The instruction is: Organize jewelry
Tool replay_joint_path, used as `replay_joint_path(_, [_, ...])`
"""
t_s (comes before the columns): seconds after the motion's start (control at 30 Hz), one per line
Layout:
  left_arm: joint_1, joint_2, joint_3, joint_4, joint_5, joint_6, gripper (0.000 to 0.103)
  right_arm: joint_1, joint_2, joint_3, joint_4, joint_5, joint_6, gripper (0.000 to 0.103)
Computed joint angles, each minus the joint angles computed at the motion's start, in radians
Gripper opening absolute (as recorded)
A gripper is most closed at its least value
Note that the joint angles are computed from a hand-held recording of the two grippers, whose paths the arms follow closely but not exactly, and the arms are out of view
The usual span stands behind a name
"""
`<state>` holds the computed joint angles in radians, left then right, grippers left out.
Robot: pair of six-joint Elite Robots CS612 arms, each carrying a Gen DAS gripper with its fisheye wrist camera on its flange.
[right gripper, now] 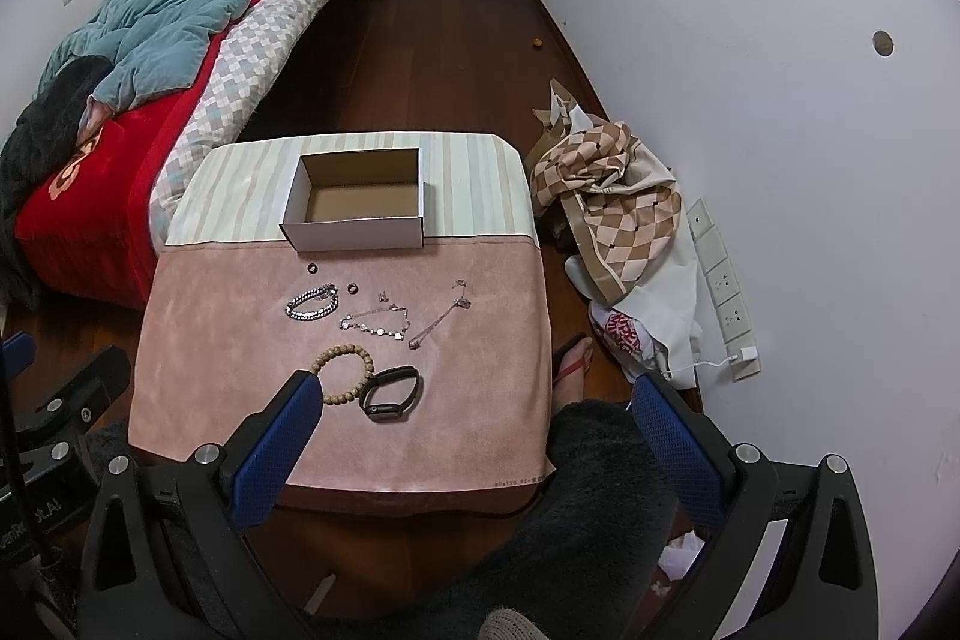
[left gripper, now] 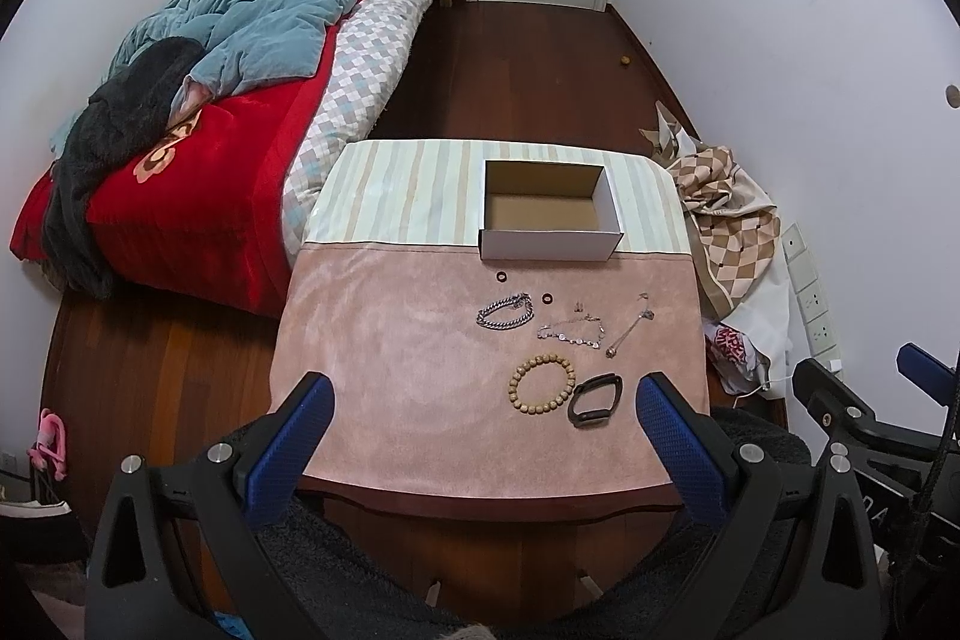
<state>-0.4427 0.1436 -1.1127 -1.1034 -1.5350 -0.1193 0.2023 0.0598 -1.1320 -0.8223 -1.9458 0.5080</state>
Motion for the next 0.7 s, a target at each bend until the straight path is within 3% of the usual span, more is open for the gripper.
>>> replay_joint_path(0.43, [0.003,0.007,-0.013,-0.005,0.000,-0.002,0.103,0.006,0.003,-0.009,-0.014,-0.016,0.016,0.103])
replay_joint_path(0.7, [0.000,0.044,0.022,-0.078,0.087,-0.009,0.103,-0.023,0.058,-0.028,-0.027,0.009,0.063,0.103])
